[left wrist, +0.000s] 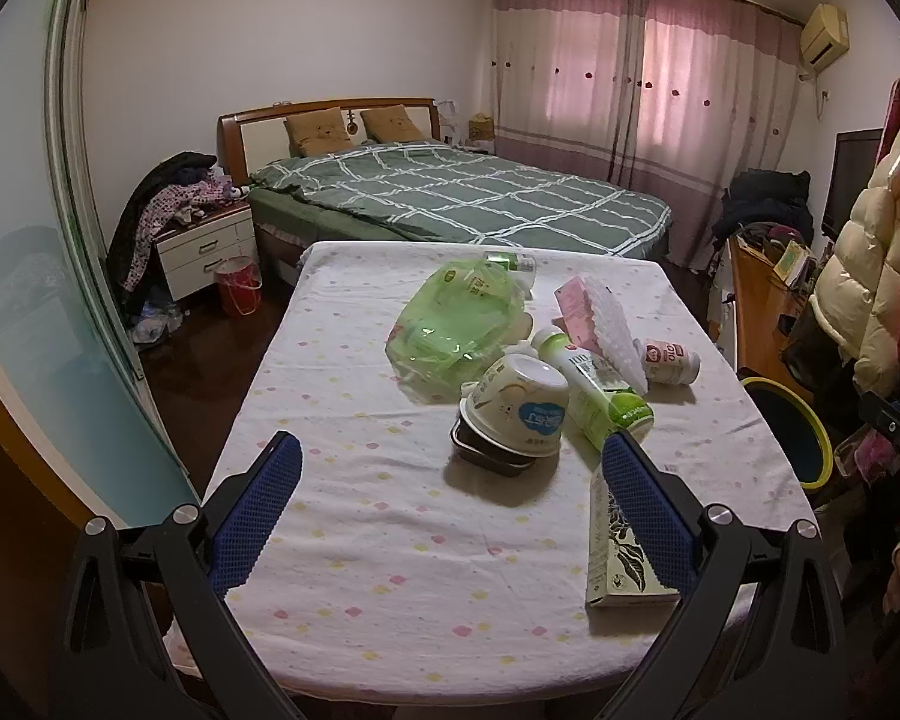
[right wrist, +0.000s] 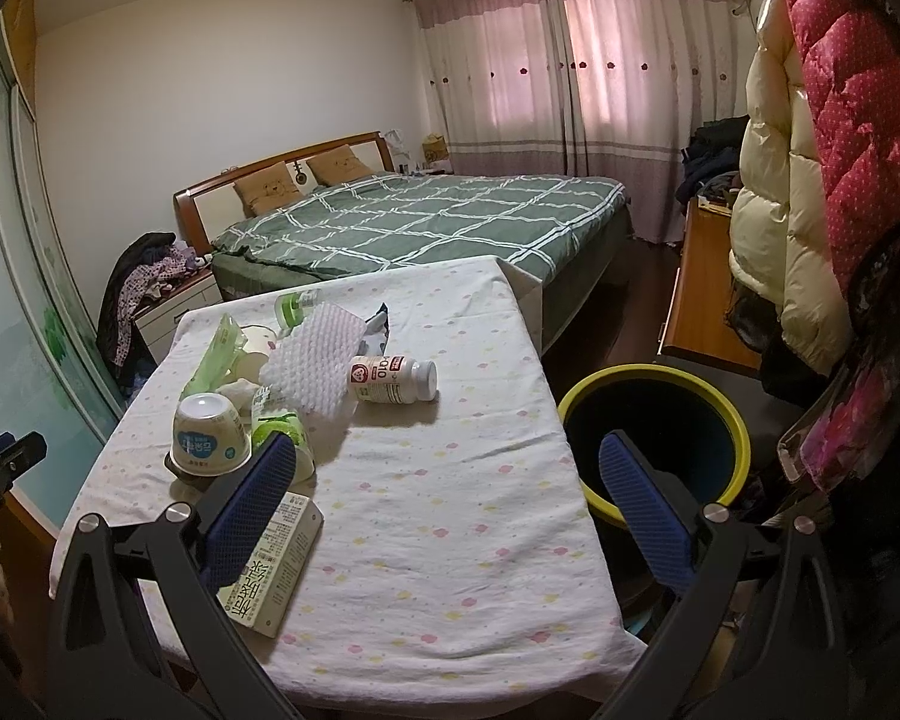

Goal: Collect trash

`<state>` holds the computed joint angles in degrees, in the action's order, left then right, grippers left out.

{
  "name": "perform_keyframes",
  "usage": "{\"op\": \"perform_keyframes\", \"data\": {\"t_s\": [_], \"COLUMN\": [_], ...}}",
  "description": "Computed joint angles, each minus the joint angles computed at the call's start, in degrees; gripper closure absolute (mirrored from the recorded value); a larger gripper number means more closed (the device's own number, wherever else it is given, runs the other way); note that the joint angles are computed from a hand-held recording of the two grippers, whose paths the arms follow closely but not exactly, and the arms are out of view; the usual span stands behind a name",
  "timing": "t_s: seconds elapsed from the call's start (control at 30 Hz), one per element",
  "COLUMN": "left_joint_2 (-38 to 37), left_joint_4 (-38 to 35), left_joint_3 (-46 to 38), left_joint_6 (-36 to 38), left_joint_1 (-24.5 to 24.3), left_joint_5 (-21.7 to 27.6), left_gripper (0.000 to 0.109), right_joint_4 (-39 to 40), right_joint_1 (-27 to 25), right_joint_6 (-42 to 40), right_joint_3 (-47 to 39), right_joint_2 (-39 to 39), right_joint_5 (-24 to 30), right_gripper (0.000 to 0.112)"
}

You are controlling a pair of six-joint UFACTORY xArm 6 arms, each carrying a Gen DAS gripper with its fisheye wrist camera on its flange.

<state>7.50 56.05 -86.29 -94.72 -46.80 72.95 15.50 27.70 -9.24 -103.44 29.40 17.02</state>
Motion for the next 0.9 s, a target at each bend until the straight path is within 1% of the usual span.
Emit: {"op": "perform_keyframes", "data": {"t_s": [0.9], "left_joint_2": [0.9], "left_joint_4": [-0.3], "left_joint_3": [-0.6], "left_joint_6": [-0.1], "left_joint_1": [0.0], "left_joint_5": [-0.2], "left_gripper": [0.01], "right_joint_4": [0.5], "right_joint_1": [0.0], "right_joint_6": [-0.2], "right_joint_3": [-0.6], "right_joint_2": [0.5], "right_joint_5": [0.8], "right_gripper": [0.016]}}
